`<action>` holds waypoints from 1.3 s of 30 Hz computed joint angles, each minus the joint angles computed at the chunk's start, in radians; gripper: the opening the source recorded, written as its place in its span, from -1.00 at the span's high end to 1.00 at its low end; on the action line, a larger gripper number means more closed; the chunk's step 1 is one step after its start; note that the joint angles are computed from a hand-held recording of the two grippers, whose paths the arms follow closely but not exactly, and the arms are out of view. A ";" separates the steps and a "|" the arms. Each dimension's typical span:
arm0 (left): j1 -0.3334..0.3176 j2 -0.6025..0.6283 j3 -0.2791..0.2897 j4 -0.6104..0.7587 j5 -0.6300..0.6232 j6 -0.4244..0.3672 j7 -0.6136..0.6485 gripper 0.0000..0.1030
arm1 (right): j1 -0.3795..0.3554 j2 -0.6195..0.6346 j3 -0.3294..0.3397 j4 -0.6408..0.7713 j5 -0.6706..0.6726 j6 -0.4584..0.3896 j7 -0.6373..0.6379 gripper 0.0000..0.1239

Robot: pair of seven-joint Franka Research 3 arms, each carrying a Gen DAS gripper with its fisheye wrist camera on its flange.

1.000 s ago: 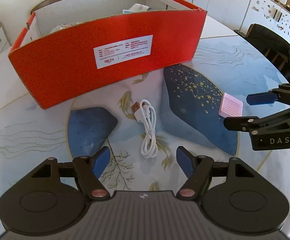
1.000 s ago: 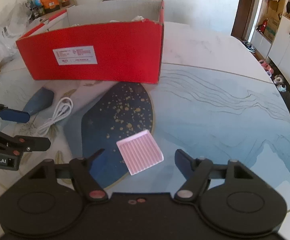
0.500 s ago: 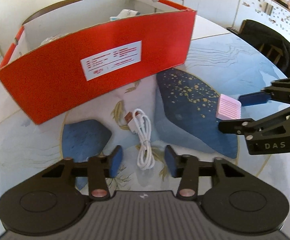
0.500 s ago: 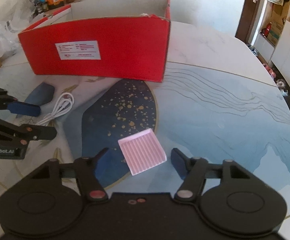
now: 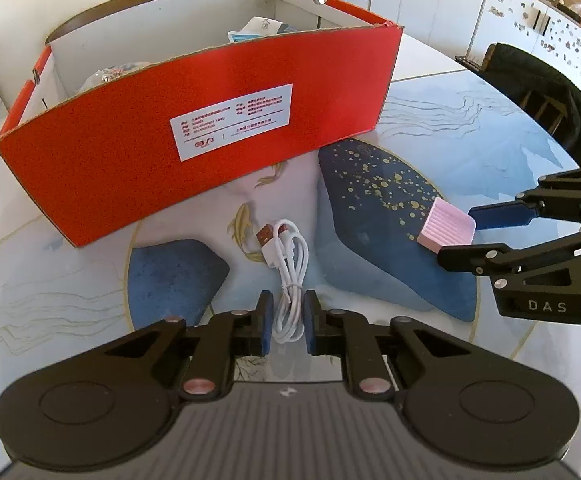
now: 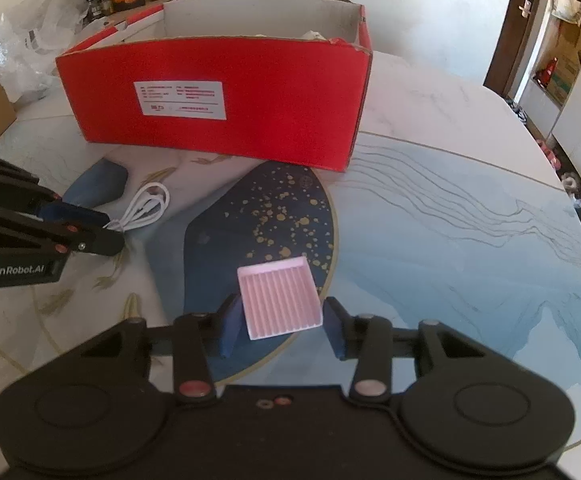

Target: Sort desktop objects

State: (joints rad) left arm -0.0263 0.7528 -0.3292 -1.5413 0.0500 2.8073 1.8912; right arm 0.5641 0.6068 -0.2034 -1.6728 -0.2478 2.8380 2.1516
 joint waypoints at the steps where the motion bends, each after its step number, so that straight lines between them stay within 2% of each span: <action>1: 0.003 -0.002 -0.003 -0.003 -0.002 0.004 0.001 0.73 | 0.001 -0.001 0.000 0.002 0.002 -0.007 0.002 0.31; 15: 0.071 -0.042 -0.077 -0.045 -0.093 0.008 0.049 0.77 | 0.003 -0.035 0.014 -0.019 0.011 -0.001 0.044 0.31; 23: 0.124 -0.070 -0.129 -0.065 -0.185 -0.024 0.096 0.78 | -0.004 -0.069 0.037 -0.035 0.035 0.000 0.050 0.31; 25: 0.131 -0.082 -0.135 -0.074 -0.208 -0.035 0.112 0.90 | -0.010 -0.078 0.047 -0.035 0.043 -0.012 0.047 0.31; 29: 0.146 -0.105 -0.145 -0.094 -0.260 -0.043 0.143 0.91 | -0.022 -0.091 0.069 -0.035 0.055 -0.022 0.037 0.31; 39: 0.170 -0.144 -0.153 -0.118 -0.369 -0.066 0.192 0.91 | -0.021 -0.111 0.075 -0.033 0.050 -0.026 0.049 0.31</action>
